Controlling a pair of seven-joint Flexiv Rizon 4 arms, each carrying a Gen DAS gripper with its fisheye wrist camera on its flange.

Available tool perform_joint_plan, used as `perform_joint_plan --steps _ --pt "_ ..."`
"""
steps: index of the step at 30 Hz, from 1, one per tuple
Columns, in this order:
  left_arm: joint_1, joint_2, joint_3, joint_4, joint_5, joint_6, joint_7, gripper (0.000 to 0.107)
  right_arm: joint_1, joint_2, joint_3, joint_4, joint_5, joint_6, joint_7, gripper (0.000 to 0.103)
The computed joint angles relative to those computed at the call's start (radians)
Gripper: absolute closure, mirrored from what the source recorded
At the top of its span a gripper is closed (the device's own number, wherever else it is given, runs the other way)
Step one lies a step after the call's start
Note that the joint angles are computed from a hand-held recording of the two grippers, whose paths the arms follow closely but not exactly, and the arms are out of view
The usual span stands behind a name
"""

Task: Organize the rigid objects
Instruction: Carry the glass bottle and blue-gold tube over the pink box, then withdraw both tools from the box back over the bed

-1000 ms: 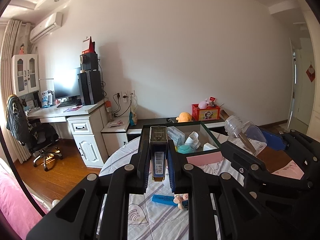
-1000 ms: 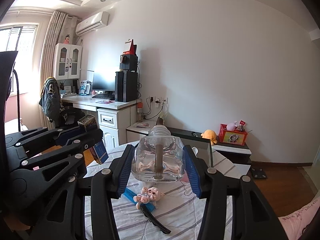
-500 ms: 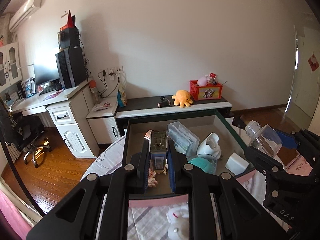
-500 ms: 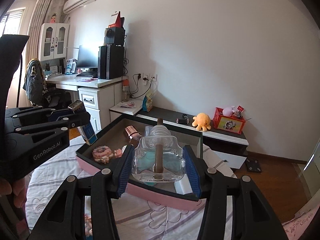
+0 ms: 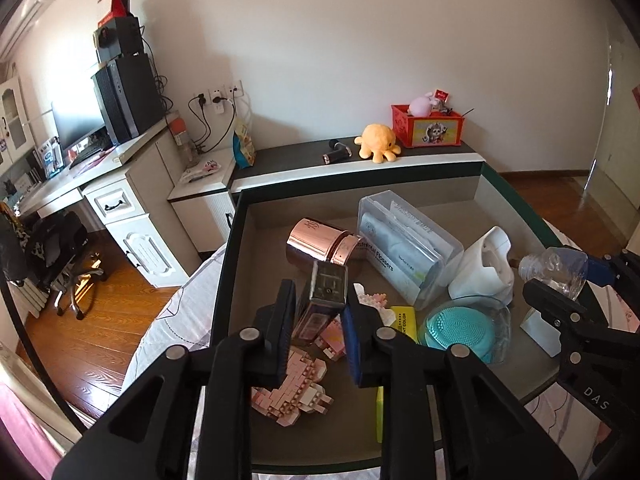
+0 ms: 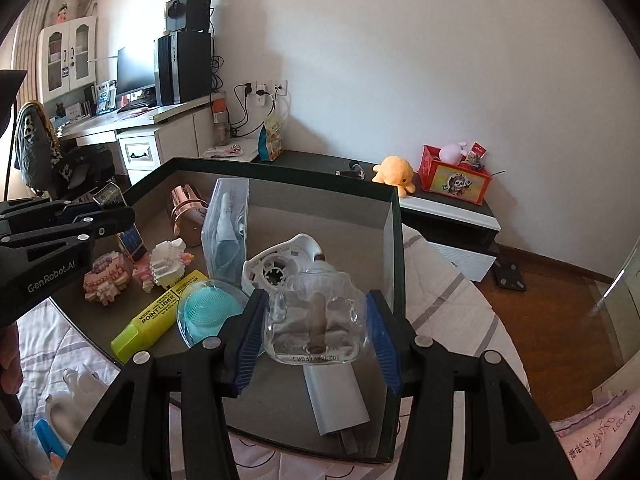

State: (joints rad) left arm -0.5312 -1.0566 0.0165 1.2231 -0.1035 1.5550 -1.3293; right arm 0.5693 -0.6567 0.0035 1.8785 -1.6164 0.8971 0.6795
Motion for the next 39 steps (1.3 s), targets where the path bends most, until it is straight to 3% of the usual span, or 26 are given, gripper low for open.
perform_joint_plan --steps 2,4,6,8,15,18,20,22,33,39 --pt "0.0 0.006 0.007 0.014 0.0 0.014 -0.01 0.042 -0.005 0.002 0.001 0.0 -0.003 0.009 0.005 0.051" --pt "-0.008 0.02 0.027 0.048 0.003 0.067 -0.028 0.027 -0.005 0.013 0.002 0.009 -0.013 0.007 0.025 0.045" --pt "0.011 0.053 0.002 0.11 0.011 0.125 -0.022 0.023 0.008 0.032 0.01 0.021 -0.013 -0.018 0.04 0.037" --pt "0.031 0.096 -0.022 0.188 0.007 0.184 -0.022 0.01 0.022 0.057 0.019 0.039 -0.033 -0.05 0.081 0.02" --pt "0.11 0.275 -0.1 0.522 0.004 0.477 -0.041 0.004 0.119 0.144 0.087 0.087 -0.042 -0.229 0.164 0.018" --pt "0.133 0.349 -0.116 0.663 0.002 0.598 -0.058 0.004 0.185 0.165 0.117 0.088 -0.023 -0.332 0.169 0.011" --pt "0.117 0.392 -0.098 0.75 -0.03 0.671 -0.059 0.004 0.235 0.168 0.135 0.076 0.015 -0.413 0.146 0.0" --pt "0.118 0.423 -0.098 0.829 -0.036 0.752 -0.06 0.004 0.284 0.167 0.145 0.062 0.046 -0.49 0.128 0.0" --pt "0.189 0.587 -0.132 1.123 0.037 0.988 -0.122 0.004 0.462 0.156 0.181 0.003 0.132 -0.722 0.102 0.0" --pt "0.194 0.636 -0.132 1.193 0.057 1.038 -0.137 0.004 0.539 0.153 0.195 -0.025 0.175 -0.839 0.086 0.0"
